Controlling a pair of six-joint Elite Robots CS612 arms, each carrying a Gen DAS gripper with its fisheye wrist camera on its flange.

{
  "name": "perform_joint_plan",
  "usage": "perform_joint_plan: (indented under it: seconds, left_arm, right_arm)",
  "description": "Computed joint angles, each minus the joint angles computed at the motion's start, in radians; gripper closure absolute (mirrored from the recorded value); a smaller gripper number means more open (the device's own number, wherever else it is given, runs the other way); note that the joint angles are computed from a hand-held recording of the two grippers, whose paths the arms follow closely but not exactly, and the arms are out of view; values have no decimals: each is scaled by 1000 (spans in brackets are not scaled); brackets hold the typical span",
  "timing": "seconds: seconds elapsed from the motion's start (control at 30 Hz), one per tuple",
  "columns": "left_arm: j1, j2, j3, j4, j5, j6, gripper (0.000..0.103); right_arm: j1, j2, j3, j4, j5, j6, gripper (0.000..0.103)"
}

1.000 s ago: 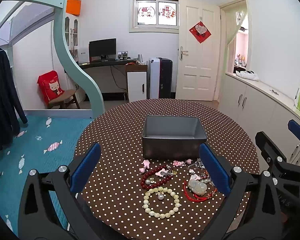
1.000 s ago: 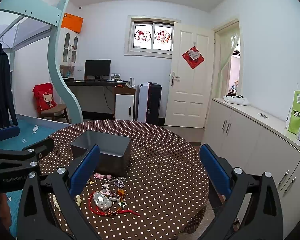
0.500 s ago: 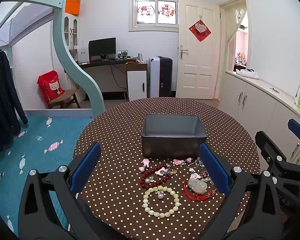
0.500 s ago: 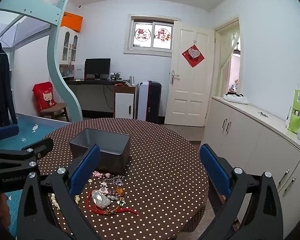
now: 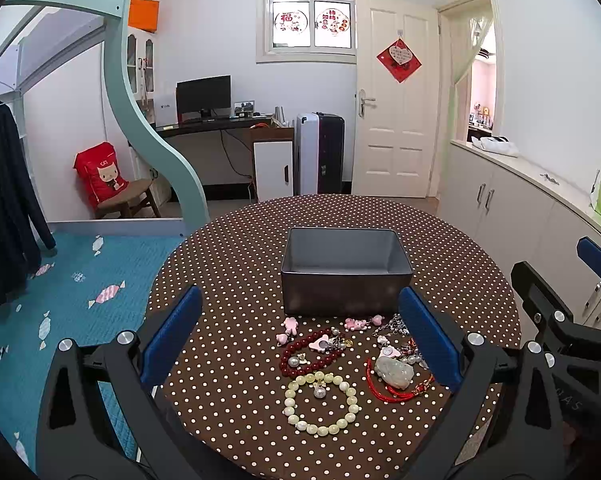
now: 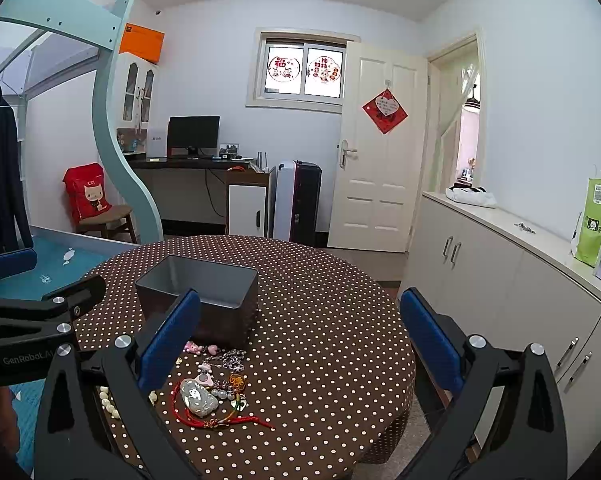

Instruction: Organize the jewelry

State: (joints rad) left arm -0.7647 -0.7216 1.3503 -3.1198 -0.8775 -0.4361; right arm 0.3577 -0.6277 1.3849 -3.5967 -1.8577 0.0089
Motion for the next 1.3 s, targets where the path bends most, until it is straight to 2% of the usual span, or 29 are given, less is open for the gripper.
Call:
perform_joint_plan:
  seconds: [0.37, 0.7, 0.8, 0.87, 1.1, 1.3]
  left_arm:
    - [2, 2, -4, 6, -6, -1, 5]
    - [19, 6, -4, 18, -75, 9, 5]
    - [30, 5, -5, 68, -121, 4, 5]
    - [33, 7, -9, 108, -123, -7, 5]
    - [65, 21, -47, 329, -192, -74, 5]
    - [82, 39, -59, 396, -265, -89, 6]
  right_arm:
    - [1, 2, -10, 25, -6, 9, 7]
    - [-13, -1, -16, 77, 43, 61, 7]
    - [-14, 0, -23, 111, 31, 78, 7]
    - [-13, 1, -31, 140, 25, 82, 7]
    - [-20, 2, -40, 223, 32, 117, 7]
    - [-17, 4, -53, 281, 31, 115, 7]
